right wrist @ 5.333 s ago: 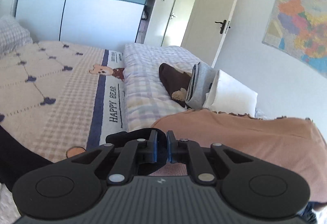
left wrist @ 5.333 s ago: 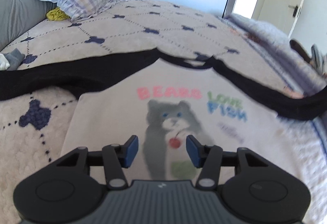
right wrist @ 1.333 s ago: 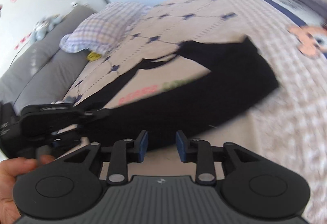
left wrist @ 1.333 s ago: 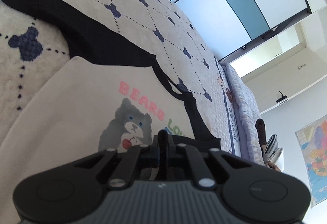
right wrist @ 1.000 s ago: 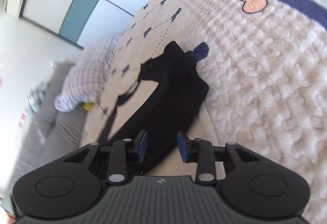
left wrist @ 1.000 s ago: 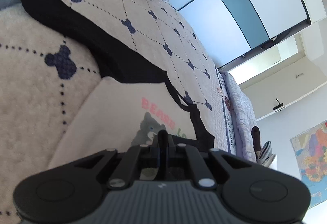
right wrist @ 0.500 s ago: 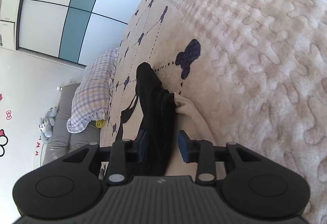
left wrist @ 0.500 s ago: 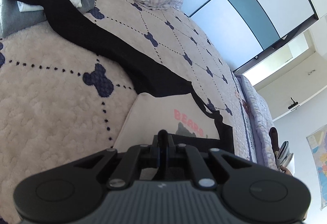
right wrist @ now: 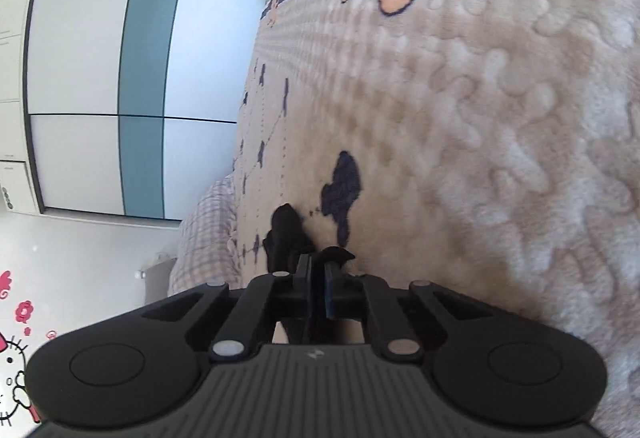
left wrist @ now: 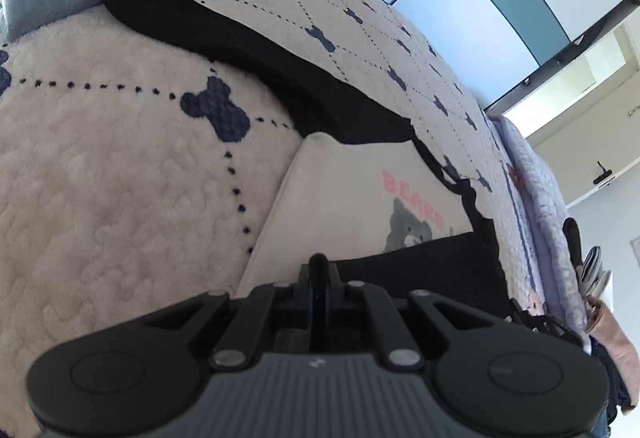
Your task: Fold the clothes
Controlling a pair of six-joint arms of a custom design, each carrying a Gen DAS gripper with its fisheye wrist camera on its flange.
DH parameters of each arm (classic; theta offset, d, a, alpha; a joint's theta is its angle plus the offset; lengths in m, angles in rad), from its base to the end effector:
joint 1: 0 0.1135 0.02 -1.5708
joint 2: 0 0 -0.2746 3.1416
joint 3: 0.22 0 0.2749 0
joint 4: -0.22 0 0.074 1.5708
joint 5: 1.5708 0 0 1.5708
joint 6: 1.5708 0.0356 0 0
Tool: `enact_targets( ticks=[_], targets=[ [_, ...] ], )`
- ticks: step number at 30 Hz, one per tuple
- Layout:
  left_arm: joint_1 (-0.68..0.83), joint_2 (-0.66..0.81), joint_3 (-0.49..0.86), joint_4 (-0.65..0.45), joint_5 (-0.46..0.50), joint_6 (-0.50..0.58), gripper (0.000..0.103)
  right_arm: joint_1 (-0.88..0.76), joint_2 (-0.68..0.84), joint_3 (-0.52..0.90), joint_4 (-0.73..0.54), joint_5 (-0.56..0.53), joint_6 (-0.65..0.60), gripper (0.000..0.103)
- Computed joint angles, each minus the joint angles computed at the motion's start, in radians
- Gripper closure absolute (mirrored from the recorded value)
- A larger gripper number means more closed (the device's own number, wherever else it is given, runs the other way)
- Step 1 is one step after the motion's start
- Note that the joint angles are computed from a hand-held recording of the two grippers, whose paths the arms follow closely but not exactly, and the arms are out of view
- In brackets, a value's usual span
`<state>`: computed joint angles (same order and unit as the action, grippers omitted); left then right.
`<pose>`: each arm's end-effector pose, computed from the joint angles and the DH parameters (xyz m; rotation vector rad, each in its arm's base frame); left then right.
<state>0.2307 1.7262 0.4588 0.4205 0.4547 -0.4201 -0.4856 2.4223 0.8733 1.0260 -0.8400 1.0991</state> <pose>0.2665 0.0465 0.0673 -0.5658 2.3322 -0.6362 0.3459 -0.1526 -0.0213 1.0983 1.8329 1.2418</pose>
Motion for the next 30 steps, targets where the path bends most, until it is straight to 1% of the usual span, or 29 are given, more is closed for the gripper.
enact_targets(
  ticks=[1, 3, 6, 8, 12, 13, 16, 18, 20, 22, 25, 28, 30],
  targets=[
    [0.004, 0.002, -0.005, 0.008, -0.007, 0.007, 0.098, -0.004, 0.01, -0.008, 0.043, 0.001, 0.036, 0.097],
    [0.014, 0.006, -0.016, 0.023, -0.021, 0.022, 0.098, -0.005, 0.004, -0.01, 0.033, 0.006, 0.036, 0.097],
    [0.03, -0.005, -0.045, 0.047, -0.013, 0.043, 0.098, 0.004, -0.034, -0.012, -0.045, 0.03, -0.045, 0.097],
    [0.024, -0.018, -0.075, 0.065, -0.007, 0.069, 0.098, 0.008, -0.053, -0.022, -0.064, 0.038, -0.072, 0.097],
    [0.038, 0.006, -0.094, 0.107, 0.006, 0.076, 0.098, -0.008, -0.114, 0.04, -0.37, 0.001, -0.323, 0.097],
    [0.046, 0.014, -0.096, 0.12, 0.016, 0.074, 0.097, -0.016, -0.145, 0.039, -0.425, 0.025, -0.383, 0.09],
    [0.048, 0.016, -0.099, 0.128, 0.022, 0.098, 0.098, -0.043, -0.237, 0.013, -0.447, 0.127, -0.502, 0.088],
    [0.041, 0.015, -0.1, 0.138, 0.017, 0.111, 0.098, -0.045, -0.261, 0.041, -0.466, 0.147, -0.553, 0.086],
    [0.033, 0.015, -0.098, 0.145, 0.01, 0.118, 0.098, -0.002, -0.249, 0.131, -0.565, 0.146, -0.663, 0.084],
    [0.037, 0.012, -0.1, 0.144, 0.017, 0.121, 0.098, 0.053, -0.215, 0.241, -0.672, 0.157, -0.782, 0.074],
    [0.063, 0.003, -0.104, 0.126, 0.052, 0.133, 0.098, 0.141, -0.117, 0.435, -0.82, 0.207, -0.938, 0.073],
    [0.077, -0.018, -0.113, 0.098, 0.077, 0.174, 0.098, 0.193, -0.017, 0.619, -0.944, 0.244, -1.004, 0.073],
    [0.078, -0.033, -0.116, 0.081, 0.083, 0.202, 0.098, 0.214, 0.043, 0.727, -1.024, 0.241, -1.02, 0.073]
  ],
)
